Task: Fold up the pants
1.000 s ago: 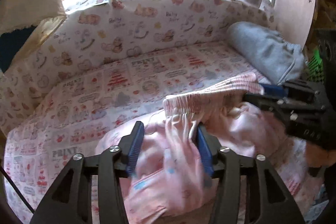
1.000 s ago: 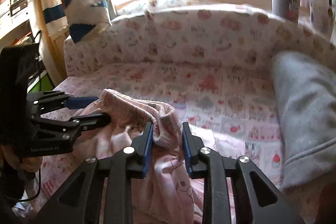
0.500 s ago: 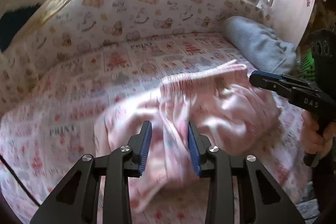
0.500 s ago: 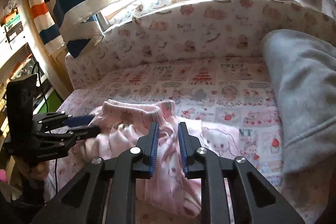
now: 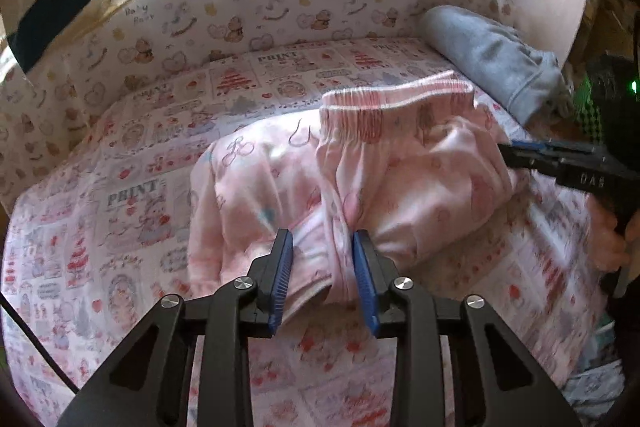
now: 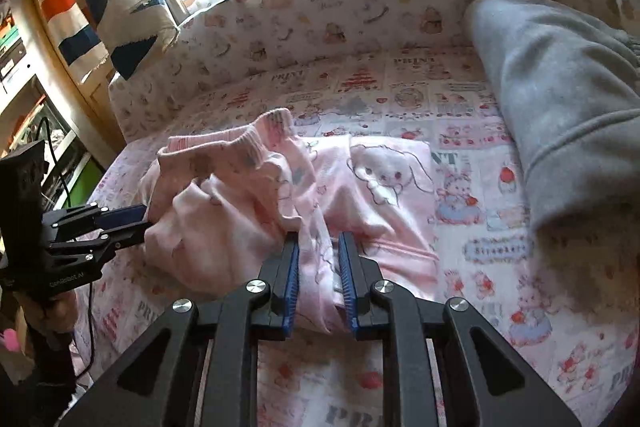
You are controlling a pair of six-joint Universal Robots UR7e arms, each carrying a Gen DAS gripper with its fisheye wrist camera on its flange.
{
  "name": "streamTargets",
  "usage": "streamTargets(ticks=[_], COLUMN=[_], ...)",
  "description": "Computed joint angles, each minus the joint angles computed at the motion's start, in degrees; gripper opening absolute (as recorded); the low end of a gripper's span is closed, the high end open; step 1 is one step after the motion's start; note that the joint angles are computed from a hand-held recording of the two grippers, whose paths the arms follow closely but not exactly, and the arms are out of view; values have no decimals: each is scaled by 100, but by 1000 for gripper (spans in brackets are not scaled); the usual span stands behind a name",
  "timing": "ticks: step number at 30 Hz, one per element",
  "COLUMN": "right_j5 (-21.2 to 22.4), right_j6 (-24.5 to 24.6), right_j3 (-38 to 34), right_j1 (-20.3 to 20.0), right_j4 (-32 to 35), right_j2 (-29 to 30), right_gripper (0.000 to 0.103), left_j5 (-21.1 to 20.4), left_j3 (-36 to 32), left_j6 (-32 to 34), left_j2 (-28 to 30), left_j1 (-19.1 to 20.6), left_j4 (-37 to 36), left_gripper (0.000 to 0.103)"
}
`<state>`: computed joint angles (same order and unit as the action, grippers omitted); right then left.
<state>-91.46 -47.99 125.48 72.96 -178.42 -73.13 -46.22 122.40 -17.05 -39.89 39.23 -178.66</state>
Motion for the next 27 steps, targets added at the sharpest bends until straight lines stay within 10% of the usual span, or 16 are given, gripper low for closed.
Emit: streamTargets(ticks=[13, 27], right_j5=[258, -854], right_j6=[-55, 629], right_j3=[406, -977], right_j1=[70, 876], right_j4=[-342, -368], right_j2=[-601, 909], right_gripper=[22, 29], left_j5=[749, 403], left_j3=[337, -1324], left_j6=[-200, 59], left_j2=[-350, 449], left_j1=[-413, 407], left_j4=[-455, 545], left_gripper=[31, 35])
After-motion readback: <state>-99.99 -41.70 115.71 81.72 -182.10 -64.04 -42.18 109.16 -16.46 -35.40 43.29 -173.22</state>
